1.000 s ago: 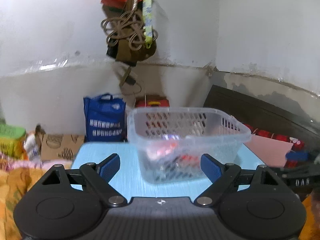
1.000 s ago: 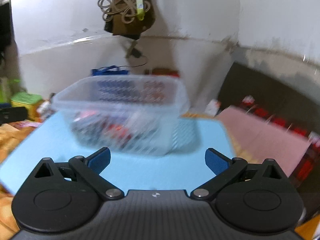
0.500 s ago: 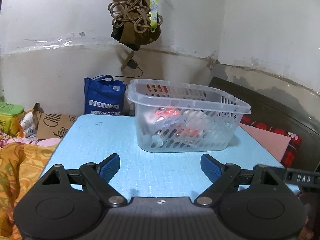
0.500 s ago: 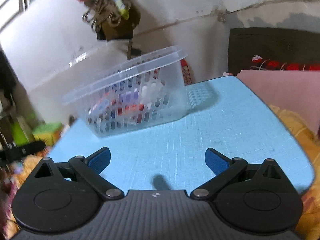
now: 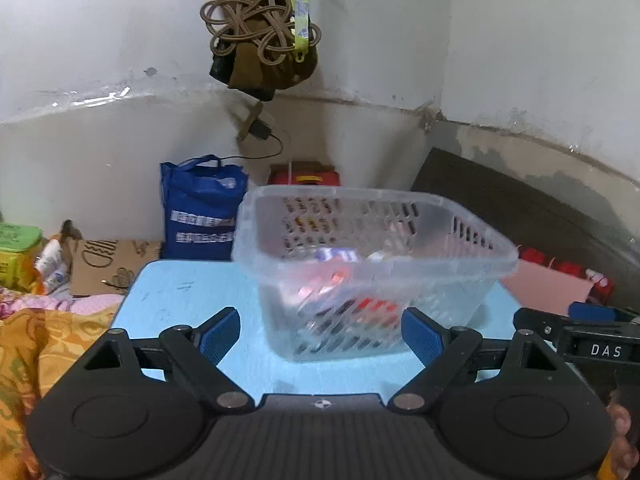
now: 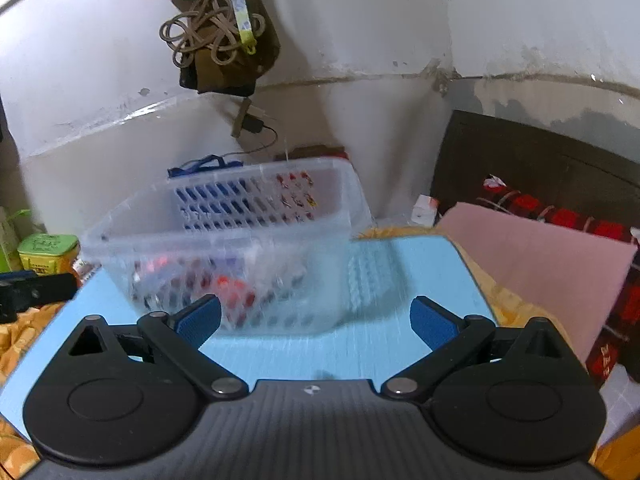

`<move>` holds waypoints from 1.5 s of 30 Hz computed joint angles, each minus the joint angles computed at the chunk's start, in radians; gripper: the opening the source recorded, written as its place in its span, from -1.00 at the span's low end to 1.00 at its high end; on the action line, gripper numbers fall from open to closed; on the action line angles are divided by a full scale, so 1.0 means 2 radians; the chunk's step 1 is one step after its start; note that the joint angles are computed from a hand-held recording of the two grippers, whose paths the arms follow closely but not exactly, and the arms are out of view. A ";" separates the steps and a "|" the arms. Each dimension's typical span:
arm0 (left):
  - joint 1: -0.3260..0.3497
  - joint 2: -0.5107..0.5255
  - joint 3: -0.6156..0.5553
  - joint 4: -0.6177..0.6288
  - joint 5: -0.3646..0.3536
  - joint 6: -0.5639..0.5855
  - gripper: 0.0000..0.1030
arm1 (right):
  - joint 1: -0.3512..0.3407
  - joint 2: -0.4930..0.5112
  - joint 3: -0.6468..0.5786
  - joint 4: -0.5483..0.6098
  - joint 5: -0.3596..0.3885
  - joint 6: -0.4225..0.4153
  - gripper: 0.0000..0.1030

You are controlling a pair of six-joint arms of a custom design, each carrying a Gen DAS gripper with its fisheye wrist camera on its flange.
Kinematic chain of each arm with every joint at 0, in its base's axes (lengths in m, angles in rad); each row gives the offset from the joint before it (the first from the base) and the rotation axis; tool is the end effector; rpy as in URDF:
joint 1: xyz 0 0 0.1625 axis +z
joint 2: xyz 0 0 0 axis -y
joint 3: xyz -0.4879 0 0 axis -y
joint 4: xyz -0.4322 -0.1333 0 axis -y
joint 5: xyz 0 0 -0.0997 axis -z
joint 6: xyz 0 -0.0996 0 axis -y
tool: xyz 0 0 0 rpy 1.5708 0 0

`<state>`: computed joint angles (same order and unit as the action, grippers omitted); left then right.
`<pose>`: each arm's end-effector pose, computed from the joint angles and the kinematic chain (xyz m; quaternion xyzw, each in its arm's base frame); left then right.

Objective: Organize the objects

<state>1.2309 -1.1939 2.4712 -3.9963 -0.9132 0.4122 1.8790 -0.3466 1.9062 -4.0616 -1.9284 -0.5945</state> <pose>0.0439 -0.4582 0.2610 0.1287 0.8036 -0.5039 0.2895 0.2752 -0.5400 -0.0796 0.3117 -0.8261 0.4146 0.2203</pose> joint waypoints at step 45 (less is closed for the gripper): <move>-0.022 0.007 -0.069 0.048 0.069 0.043 0.76 | 0.042 -0.003 -0.075 0.107 -0.073 0.002 1.00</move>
<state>1.1865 -1.1794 2.3329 -3.8996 -0.7756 0.4980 1.9637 -0.3522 1.7562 -3.8484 -2.0741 -0.5898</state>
